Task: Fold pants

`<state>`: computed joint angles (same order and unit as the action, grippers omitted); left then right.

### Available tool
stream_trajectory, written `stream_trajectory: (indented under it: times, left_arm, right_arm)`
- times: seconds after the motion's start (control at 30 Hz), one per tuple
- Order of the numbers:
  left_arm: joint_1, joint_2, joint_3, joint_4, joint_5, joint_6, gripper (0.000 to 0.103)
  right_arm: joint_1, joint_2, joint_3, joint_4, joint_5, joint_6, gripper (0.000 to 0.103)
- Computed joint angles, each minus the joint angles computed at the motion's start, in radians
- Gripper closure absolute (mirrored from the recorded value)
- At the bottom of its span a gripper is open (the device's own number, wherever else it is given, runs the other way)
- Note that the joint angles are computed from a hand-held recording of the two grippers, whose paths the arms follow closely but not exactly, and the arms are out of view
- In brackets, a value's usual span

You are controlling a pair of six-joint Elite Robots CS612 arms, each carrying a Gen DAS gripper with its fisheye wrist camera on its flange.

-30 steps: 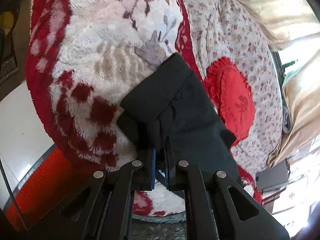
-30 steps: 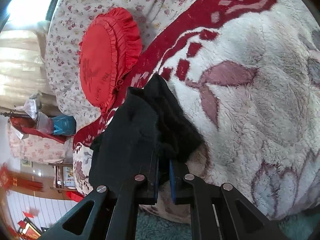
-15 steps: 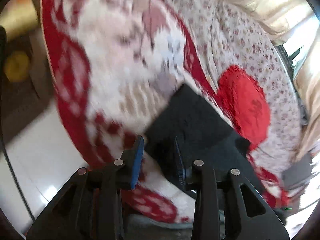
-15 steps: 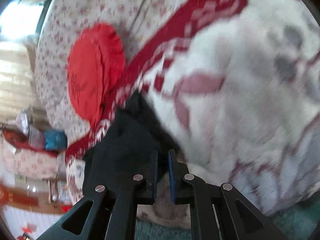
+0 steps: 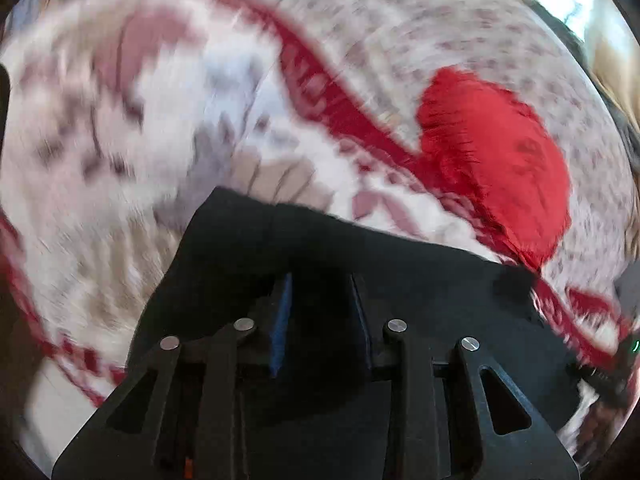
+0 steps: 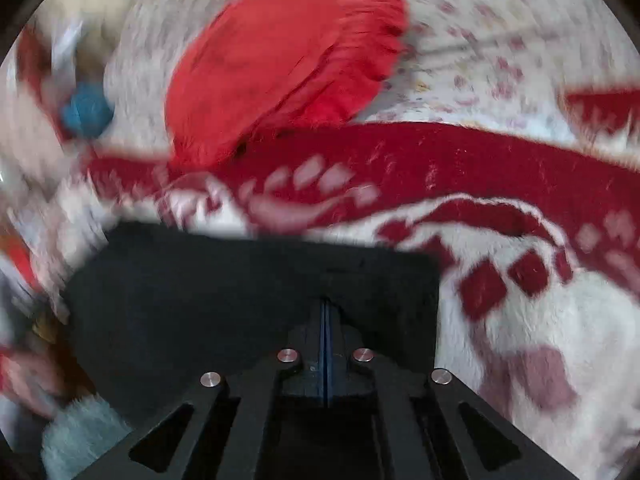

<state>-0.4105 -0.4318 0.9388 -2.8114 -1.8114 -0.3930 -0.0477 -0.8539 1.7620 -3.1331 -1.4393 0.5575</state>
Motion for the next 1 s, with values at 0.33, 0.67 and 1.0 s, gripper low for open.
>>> stream_trajectory:
  times: [0.33,0.67,1.0]
  left_arm:
    - [0.019,-0.004,0.011,-0.047,-0.080,-0.044,0.077]
    - [0.006,-0.056,0.150,-0.149,-0.026,-0.073,0.074]
    - [0.011,-0.046,0.133,-0.134,-0.053,-0.074,0.074]
  right_arm:
    - [-0.074,0.052,0.049,-0.382,0.276,0.424,0.101]
    - [0.072,0.187,-0.364,-0.026,0.415,-0.068,0.100]
    - [0.035,0.310,-0.510,0.023,0.258,0.283,0.103]
